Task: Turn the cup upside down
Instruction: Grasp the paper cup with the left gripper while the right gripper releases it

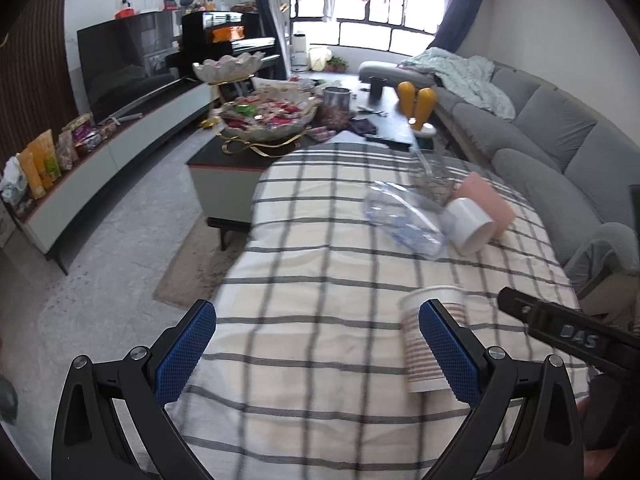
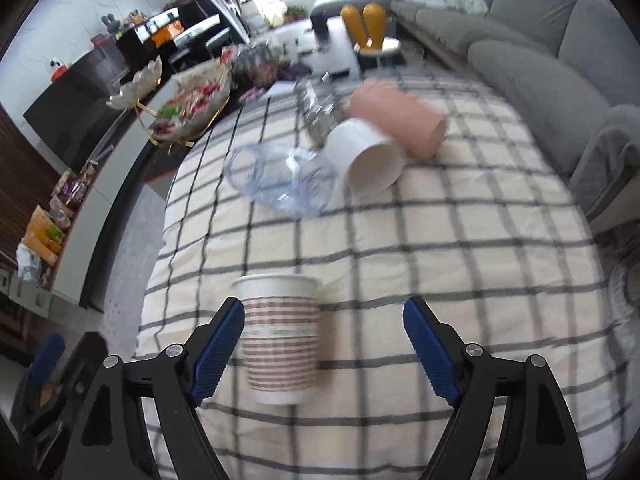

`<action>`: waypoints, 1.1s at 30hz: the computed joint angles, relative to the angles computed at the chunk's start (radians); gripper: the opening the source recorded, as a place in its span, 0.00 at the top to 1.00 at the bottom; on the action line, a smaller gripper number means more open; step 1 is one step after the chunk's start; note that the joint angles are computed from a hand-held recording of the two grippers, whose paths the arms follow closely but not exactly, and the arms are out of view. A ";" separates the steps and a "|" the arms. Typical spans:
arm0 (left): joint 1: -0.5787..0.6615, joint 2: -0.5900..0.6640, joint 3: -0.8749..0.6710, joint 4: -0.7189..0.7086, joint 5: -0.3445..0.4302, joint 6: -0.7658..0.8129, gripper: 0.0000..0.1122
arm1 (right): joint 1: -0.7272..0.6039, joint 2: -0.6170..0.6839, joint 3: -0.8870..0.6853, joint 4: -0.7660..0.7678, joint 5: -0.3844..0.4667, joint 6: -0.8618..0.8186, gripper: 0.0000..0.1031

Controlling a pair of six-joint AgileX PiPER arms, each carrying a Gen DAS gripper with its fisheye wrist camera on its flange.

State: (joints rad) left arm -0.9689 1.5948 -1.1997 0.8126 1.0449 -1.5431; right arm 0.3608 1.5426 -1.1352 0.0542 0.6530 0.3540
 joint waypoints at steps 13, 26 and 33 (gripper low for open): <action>-0.155 0.232 -0.045 0.226 -0.045 -0.271 0.08 | -0.179 -0.270 0.260 -0.156 -0.120 -0.050 0.15; -0.141 0.422 -0.162 0.233 -0.029 -0.292 0.09 | -0.331 -0.225 0.289 0.063 -0.117 -0.216 0.15; -0.137 0.460 -0.197 0.214 -0.054 -0.245 0.20 | -0.366 -0.198 0.291 0.111 -0.109 -0.251 0.15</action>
